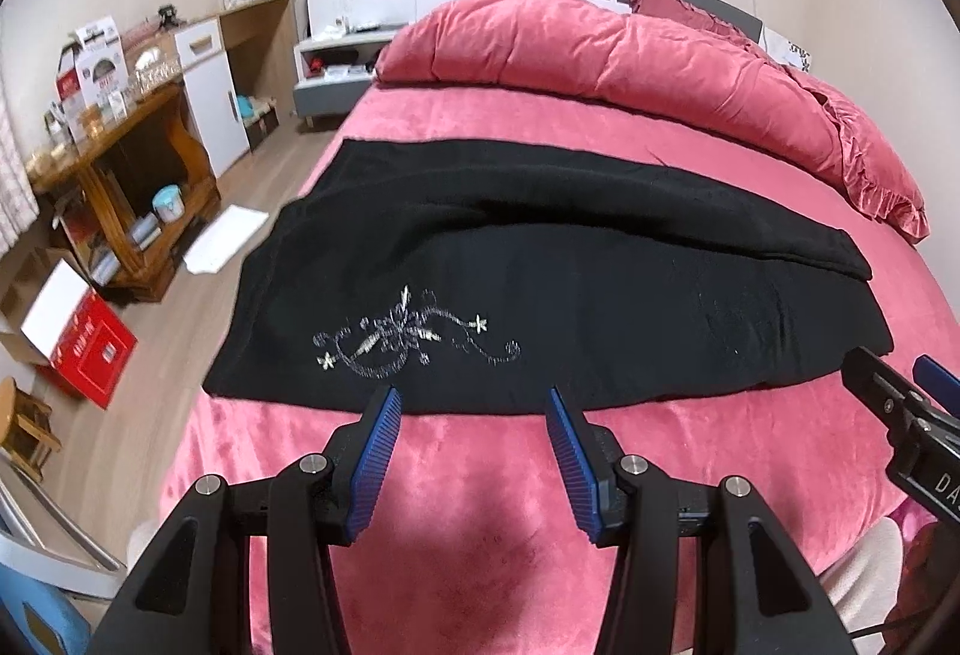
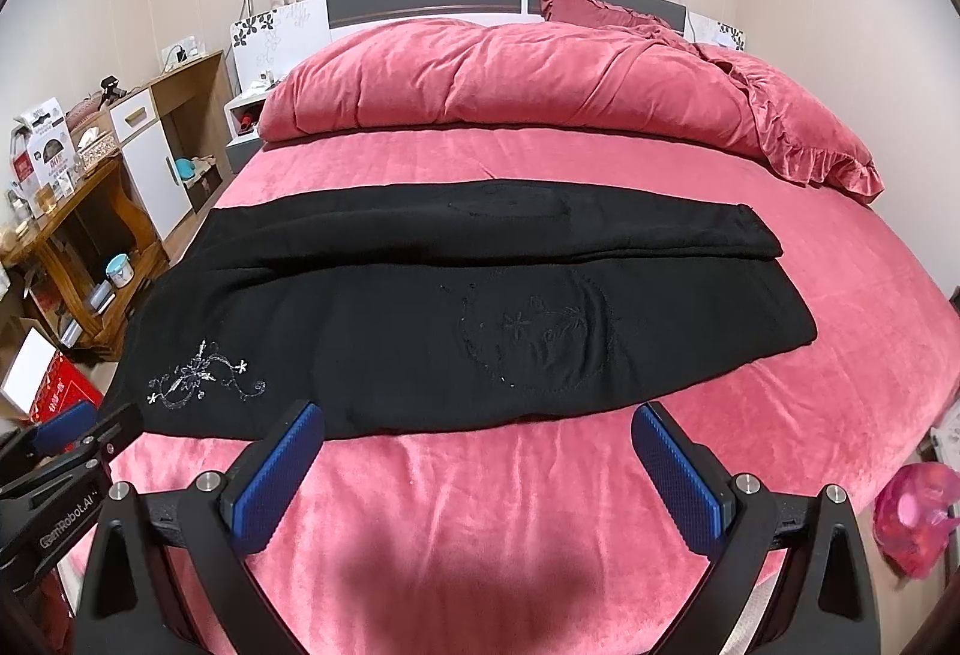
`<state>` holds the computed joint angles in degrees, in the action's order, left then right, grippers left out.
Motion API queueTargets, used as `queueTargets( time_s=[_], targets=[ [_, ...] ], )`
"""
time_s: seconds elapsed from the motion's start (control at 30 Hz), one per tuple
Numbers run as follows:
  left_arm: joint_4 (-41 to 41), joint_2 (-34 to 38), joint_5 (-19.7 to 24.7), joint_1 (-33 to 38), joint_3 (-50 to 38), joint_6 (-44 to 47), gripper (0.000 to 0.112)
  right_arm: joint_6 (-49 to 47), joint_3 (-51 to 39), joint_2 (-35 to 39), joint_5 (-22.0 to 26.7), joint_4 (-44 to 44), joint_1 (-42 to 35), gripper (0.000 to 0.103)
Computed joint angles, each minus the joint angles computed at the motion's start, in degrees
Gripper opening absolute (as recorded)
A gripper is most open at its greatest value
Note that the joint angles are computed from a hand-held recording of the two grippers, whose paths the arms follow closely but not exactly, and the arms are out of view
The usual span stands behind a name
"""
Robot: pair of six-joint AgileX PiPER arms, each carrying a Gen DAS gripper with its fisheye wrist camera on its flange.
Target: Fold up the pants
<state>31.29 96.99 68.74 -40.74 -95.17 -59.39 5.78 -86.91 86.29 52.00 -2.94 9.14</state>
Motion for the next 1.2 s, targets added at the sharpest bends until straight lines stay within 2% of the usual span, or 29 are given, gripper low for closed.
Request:
queueTargets(
  time_s=[0.13, 0.23, 0.3, 0.37, 0.43, 0.53, 0.67, 0.8, 0.9, 1.1, 1.2],
  targets=[
    [-3.2, -0.9, -3.5, 2.3, 3.0, 0.1, 0.052, -1.7, 1.0, 0.3, -1.7, 0.8, -0.7, 0.103],
    [-9.2, -2.6, -8.6, 5.8, 6.7, 2.5, 0.052, -3.1, 1.7, 0.8, -3.0, 0.8, -1.2, 0.103],
    [-18.1, -5.2, -16.6, 10.2, 12.2, 7.0, 0.052, -9.1, 2.1, 1.5, -4.1, 5.8, -2.8, 0.103],
    [-25.2, -7.9, -24.4, 13.5, 18.3, 9.7, 0.052, -10.8, 0.8, 3.6, -1.2, 8.8, -4.6, 0.103],
    [-29.3, -9.2, -29.0, 15.5, 22.3, 10.1, 0.052, -11.7, 0.3, 5.2, 0.6, 12.0, -6.9, 0.103],
    [-31.0, -8.1, -28.0, 17.5, 22.9, 10.6, 0.052, -14.9, -0.3, 7.8, 2.5, 18.5, -11.5, 0.103],
    [-25.1, -9.4, -30.2, 18.0, 26.2, 5.7, 0.052, -19.5, 0.6, 10.6, 1.9, 27.1, -18.3, 0.103],
    [-21.6, -9.6, -30.6, 19.7, 28.4, 3.0, 0.052, -25.0, 0.6, 15.8, 4.8, 42.9, -28.9, 0.101],
    [-20.6, -9.9, -33.3, 21.9, 31.1, 1.0, 0.052, -24.8, -0.3, 20.6, 7.0, 50.3, -35.4, 0.094],
    [-13.6, -8.9, -36.6, 23.7, 33.4, -6.1, 0.052, -26.9, -1.2, 28.2, 6.8, 61.7, -44.5, 0.081],
    [-15.4, -8.9, -38.9, 25.9, 34.9, -5.4, 0.052, -29.6, -3.6, 32.5, 8.1, 66.8, -46.9, 0.071]
  ],
)
